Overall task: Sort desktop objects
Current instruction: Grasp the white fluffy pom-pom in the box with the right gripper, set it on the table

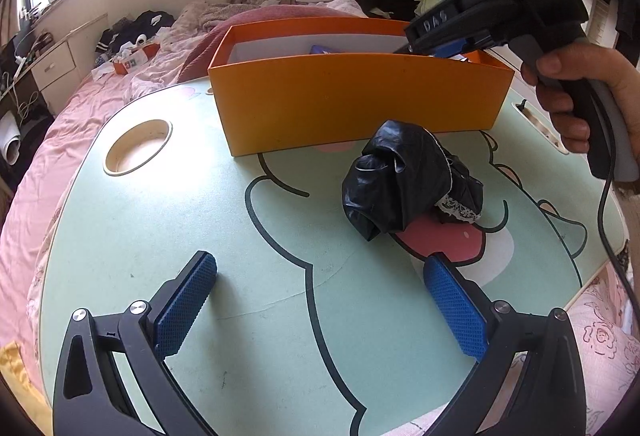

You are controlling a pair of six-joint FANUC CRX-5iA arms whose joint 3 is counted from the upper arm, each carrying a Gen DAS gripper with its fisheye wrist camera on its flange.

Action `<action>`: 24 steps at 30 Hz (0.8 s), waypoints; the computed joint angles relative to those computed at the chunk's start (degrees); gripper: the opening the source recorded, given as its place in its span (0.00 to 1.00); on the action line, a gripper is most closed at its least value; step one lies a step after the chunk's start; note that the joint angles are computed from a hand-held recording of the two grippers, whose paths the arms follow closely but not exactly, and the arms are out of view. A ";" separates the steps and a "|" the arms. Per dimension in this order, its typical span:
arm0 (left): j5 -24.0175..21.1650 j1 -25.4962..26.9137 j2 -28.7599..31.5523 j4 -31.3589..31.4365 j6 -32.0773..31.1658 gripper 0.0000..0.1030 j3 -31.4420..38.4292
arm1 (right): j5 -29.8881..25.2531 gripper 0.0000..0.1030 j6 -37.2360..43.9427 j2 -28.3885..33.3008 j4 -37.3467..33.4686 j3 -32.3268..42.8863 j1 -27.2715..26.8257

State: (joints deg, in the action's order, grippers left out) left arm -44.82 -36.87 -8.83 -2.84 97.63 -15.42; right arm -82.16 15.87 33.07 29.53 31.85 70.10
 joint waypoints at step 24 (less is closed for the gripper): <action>0.24 0.13 -0.14 0.08 -0.19 1.00 -0.26 | 25.12 0.24 -26.85 -17.80 12.68 -31.96 11.13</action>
